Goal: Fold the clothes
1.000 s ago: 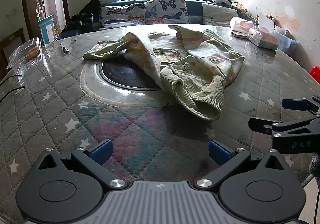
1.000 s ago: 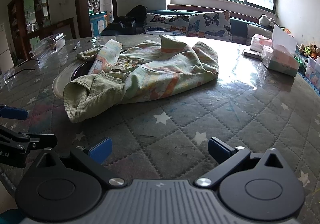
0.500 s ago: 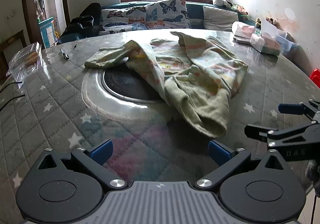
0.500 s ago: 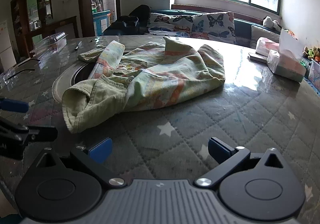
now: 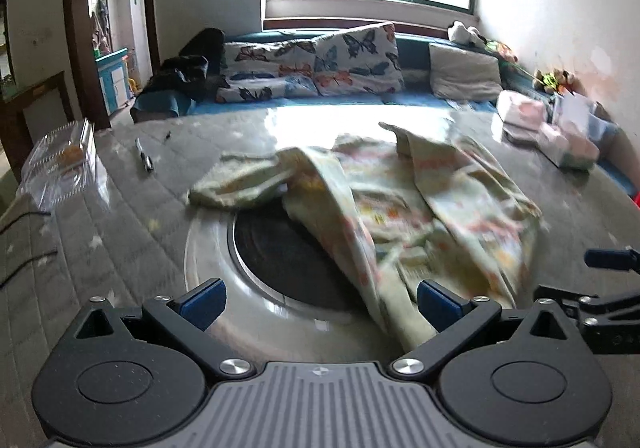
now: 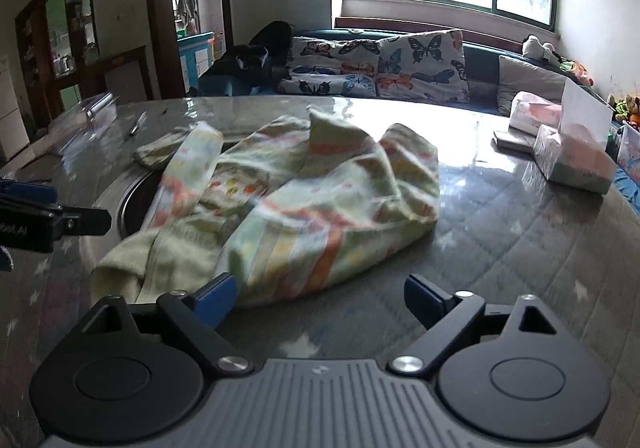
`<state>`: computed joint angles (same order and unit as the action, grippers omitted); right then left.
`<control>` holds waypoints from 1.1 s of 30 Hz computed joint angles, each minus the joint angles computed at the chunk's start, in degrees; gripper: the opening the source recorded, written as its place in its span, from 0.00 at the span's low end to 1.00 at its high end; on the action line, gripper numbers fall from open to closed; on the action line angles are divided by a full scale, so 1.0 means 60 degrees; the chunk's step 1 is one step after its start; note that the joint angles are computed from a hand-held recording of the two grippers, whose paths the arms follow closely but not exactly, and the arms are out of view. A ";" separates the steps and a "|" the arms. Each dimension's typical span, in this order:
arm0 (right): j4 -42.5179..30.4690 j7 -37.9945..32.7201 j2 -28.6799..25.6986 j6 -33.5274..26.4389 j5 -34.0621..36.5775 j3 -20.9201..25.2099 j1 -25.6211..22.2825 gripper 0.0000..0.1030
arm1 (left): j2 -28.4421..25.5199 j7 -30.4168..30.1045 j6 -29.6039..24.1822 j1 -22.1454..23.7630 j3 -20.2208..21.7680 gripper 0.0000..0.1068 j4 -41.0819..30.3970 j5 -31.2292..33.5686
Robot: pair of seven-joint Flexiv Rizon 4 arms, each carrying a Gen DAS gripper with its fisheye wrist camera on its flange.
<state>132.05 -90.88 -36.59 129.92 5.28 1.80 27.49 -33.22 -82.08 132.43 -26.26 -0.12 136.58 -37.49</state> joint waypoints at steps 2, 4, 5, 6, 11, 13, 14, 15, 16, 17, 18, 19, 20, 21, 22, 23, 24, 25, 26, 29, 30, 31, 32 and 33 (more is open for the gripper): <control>-0.0294 0.0070 0.0011 -0.0301 -0.0115 -0.0075 -0.0082 0.87 | -0.0111 0.0137 -0.0085 0.0109 0.0067 0.96 -0.0342 0.0026; -0.0644 0.0105 -0.0046 -0.0583 -0.0195 -0.0192 -0.0093 0.84 | -0.0226 0.0282 -0.0180 0.0214 0.0115 0.96 -0.0675 0.0045; -0.0833 0.0132 -0.0078 -0.0725 -0.0247 -0.0241 -0.0109 0.83 | -0.0312 0.0377 -0.0271 0.0255 0.0138 0.96 -0.0889 0.0016; -0.1038 0.0171 -0.0117 -0.0895 -0.0311 -0.0287 -0.0127 0.81 | -0.0384 0.0447 -0.0393 0.0331 0.0138 0.96 -0.1090 0.0033; -0.2336 0.0495 -0.0497 -0.1834 -0.0723 -0.0505 -0.0183 0.72 | -0.0854 0.0937 -0.1081 0.0337 0.0361 0.90 -0.2137 -0.0367; -0.2928 0.0746 -0.0728 -0.2189 -0.1104 -0.0353 -0.0401 0.67 | -0.1085 0.1182 -0.1375 0.0227 0.0529 0.87 -0.2551 -0.0699; -0.3188 0.0847 -0.0841 -0.2320 -0.1268 -0.0314 -0.0465 0.66 | -0.1175 0.1244 -0.1501 0.0226 0.0573 0.84 -0.2724 -0.0800; -0.3510 0.0928 -0.0992 -0.2461 -0.1408 -0.0343 -0.0452 0.66 | -0.1237 0.1236 -0.1616 0.0311 0.0555 0.82 -0.2862 -0.0774; -0.3808 0.1004 -0.1136 -0.2586 -0.1537 -0.0372 -0.0436 0.64 | -0.1286 0.1222 -0.1736 0.0387 0.0540 0.82 -0.2975 -0.0725; -0.4026 0.1063 -0.1255 -0.2671 -0.1623 -0.0425 -0.0390 0.63 | -0.1336 0.1200 -0.1862 0.0456 0.0535 0.80 -0.3088 -0.0670; -0.4319 0.1136 -0.1410 -0.2813 -0.1743 -0.0452 -0.0363 0.61 | -0.1387 0.1170 -0.1993 0.0520 0.0538 0.77 -0.3203 -0.0610; -0.4523 0.1198 -0.1524 -0.2911 -0.1831 -0.0488 -0.0330 0.60 | -0.1438 0.1132 -0.2128 0.0579 0.0548 0.76 -0.3319 -0.0545; -0.4775 0.1254 -0.1664 -0.3052 -0.1894 -0.0595 -0.0227 0.60 | -0.1463 0.1053 -0.2244 0.0657 0.0540 0.74 -0.3393 -0.0455; -0.5024 0.1304 -0.1807 -0.3187 -0.1945 -0.0719 -0.0112 0.58 | -0.1478 0.0932 -0.2353 0.0808 0.0469 0.71 -0.3451 -0.0270; -0.5248 0.1340 -0.1955 -0.3291 -0.1944 -0.0929 0.0069 0.55 | -0.1485 0.0807 -0.2459 0.0955 0.0406 0.68 -0.3493 -0.0069; -0.5454 0.1376 -0.2091 -0.3392 -0.1943 -0.1121 0.0232 0.55 | -0.1495 0.0686 -0.2553 0.1040 0.0395 0.64 -0.3529 0.0077; -0.5593 0.1413 -0.2184 -0.3463 -0.1943 -0.1262 0.0351 0.55 | -0.1491 0.0534 -0.2616 0.1181 0.0333 0.58 -0.3533 0.0286; -0.5772 0.1450 -0.2315 -0.3537 -0.1958 -0.1386 0.0444 0.53 | -0.1487 0.0378 -0.2675 0.1329 0.0267 0.56 -0.3536 0.0503; -0.5958 0.1490 -0.2456 -0.3612 -0.1949 -0.1559 0.0577 0.52 | -0.1475 0.0207 -0.2740 0.1494 0.0184 0.53 -0.3522 0.0727; -0.6392 0.1678 -0.2826 -0.3886 -0.1732 -0.2347 0.1186 0.43 | -0.1456 -0.0298 -0.2909 0.1976 -0.0059 0.36 -0.3493 0.1411; -0.6488 0.1730 -0.2895 -0.3955 -0.1771 -0.2351 0.1168 0.37 | -0.1434 -0.0474 -0.2946 0.2169 -0.0177 0.30 -0.3479 0.1662; -0.6545 0.1778 -0.2927 -0.3998 -0.1830 -0.2287 0.1096 0.33 | -0.1426 -0.0641 -0.2954 0.2345 -0.0284 0.27 -0.3451 0.1918; -0.6561 0.1833 -0.2937 -0.4017 -0.1863 -0.2248 0.1044 0.31 | -0.1420 -0.0803 -0.2961 0.2521 -0.0392 0.22 -0.3424 0.2171; -0.6563 0.1880 -0.2936 -0.4021 -0.1901 -0.2196 0.0981 0.23 | -0.1423 -0.0944 -0.2977 0.2577 -0.0407 0.18 -0.3425 0.2322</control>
